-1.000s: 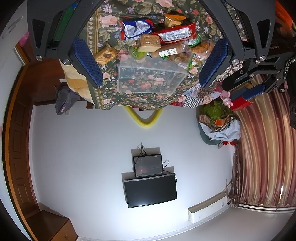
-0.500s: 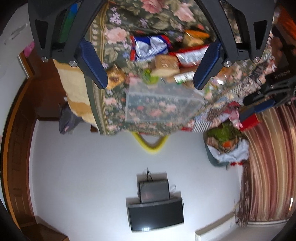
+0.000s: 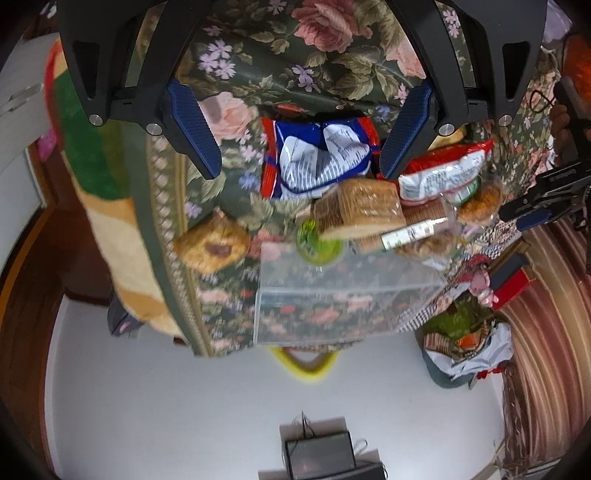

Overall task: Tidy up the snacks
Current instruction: 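Grasp the orange bread bag with left tool while right tool grasps blue chip bag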

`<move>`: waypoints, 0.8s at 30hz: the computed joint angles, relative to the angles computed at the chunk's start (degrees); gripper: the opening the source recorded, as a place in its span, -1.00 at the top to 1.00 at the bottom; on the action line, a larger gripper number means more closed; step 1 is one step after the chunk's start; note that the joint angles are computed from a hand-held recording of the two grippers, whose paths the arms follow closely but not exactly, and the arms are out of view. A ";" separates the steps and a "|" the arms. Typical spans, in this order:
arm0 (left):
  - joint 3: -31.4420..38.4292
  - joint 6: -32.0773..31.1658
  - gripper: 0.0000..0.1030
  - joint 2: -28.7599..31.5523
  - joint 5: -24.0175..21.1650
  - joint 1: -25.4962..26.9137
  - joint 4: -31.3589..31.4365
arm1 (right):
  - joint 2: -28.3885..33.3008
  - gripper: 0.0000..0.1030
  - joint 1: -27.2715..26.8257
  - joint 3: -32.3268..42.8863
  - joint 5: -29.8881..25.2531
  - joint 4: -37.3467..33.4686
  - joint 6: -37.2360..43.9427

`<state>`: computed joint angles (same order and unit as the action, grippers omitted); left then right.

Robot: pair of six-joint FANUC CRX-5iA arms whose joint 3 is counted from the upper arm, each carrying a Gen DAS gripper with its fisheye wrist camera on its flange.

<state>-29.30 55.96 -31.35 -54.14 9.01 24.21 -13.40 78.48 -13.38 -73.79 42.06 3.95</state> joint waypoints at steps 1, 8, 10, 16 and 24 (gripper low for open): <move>0.02 0.61 -0.55 0.80 0.55 -0.53 -0.63 | 0.30 -0.67 -0.75 0.16 0.77 -0.80 0.58; -0.28 1.03 -0.53 3.92 2.14 -1.02 -1.42 | 1.38 -0.67 -3.67 1.01 4.37 -6.08 4.06; -0.96 1.61 -0.36 4.39 3.03 -1.53 -1.36 | 1.90 -0.67 -4.25 1.37 5.03 -7.42 5.38; -3.31 0.44 -0.19 4.86 5.22 -1.87 2.24 | 2.82 -0.67 -6.74 1.94 8.40 -11.25 7.94; -2.78 0.77 -0.11 3.85 5.66 -2.08 0.61 | 2.58 -0.35 -6.18 1.30 9.61 -10.47 8.13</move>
<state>-32.08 56.73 -27.50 -48.48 6.94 24.82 -10.82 72.30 -12.08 -64.18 31.59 12.08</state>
